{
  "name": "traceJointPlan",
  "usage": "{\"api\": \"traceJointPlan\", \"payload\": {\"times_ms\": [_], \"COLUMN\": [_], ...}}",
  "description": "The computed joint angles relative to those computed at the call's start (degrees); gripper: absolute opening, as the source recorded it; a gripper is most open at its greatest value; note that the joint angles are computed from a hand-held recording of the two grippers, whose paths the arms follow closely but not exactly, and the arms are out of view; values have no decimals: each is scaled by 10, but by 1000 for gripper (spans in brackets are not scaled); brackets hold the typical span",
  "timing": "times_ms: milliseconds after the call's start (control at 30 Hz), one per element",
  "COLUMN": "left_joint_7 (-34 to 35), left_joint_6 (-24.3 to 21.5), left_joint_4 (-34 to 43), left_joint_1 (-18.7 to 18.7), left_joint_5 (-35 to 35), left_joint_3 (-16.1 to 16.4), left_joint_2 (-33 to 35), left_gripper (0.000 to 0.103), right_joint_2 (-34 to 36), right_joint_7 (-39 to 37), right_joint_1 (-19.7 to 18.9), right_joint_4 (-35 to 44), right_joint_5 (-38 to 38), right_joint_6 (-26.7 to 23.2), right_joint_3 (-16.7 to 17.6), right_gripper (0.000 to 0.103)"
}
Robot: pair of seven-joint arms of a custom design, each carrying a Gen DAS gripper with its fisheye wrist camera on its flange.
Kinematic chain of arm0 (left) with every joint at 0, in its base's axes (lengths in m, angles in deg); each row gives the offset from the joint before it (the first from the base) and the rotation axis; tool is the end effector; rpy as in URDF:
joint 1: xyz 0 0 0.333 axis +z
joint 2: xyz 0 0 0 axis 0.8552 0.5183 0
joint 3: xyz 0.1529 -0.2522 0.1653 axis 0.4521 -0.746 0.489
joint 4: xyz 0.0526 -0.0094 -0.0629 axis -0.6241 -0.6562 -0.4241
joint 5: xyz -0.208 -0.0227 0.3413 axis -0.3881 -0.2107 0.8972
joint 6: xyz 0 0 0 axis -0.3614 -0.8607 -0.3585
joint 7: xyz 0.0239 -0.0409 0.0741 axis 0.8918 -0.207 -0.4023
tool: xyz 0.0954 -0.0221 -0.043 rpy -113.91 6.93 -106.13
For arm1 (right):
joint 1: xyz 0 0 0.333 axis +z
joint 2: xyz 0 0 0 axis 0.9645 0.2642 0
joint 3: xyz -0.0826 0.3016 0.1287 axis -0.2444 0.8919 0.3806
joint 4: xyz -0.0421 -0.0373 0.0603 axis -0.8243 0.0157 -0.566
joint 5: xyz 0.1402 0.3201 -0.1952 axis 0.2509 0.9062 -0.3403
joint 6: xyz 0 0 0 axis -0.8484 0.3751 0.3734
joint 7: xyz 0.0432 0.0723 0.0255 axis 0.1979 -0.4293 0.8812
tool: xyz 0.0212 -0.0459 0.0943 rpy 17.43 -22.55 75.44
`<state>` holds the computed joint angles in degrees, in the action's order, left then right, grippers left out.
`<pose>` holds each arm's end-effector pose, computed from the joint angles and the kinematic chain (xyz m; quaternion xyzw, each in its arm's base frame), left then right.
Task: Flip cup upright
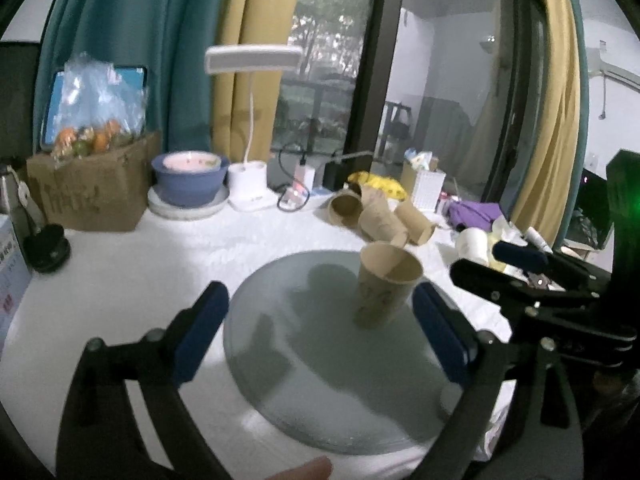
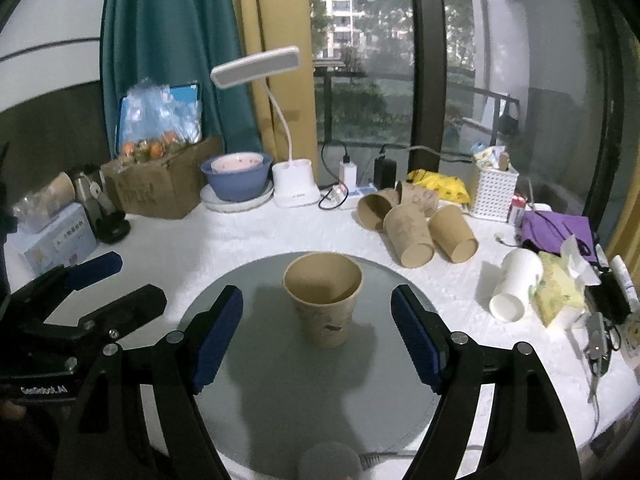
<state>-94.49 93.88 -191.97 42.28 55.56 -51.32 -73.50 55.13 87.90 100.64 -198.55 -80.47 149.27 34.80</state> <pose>0.4013 -0.3425 0.5318 -0.6787 0.5022 -0.3965 0.3604 0.4214 0.2220 0.4977 -0.7381 0.4127 -0.2675 0.4618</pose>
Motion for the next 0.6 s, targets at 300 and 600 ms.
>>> {"api": "traceJointPlan", "payload": {"times_ms": [300,600], "left_joint_7": [16,9], "left_joint_6": [-76,-127], "left_joint_4": [15,15], "left_joint_1": [-15,-28], "left_joint_5": [20,46], "left_joint_3": [-25,-41], "left_joint_2": [-16,-33], "left_gripper": [94,94], "right_joint_2": [-56,-88], "right_joint_7": [-33,-51], "right_joint_1": [-35,-38], "right_joint_4": [-44,-67], "right_joint_5": [53,76], "right_joint_6": [26,45], "right_joint_3": [33,28], "right_gripper": [79,79]}}
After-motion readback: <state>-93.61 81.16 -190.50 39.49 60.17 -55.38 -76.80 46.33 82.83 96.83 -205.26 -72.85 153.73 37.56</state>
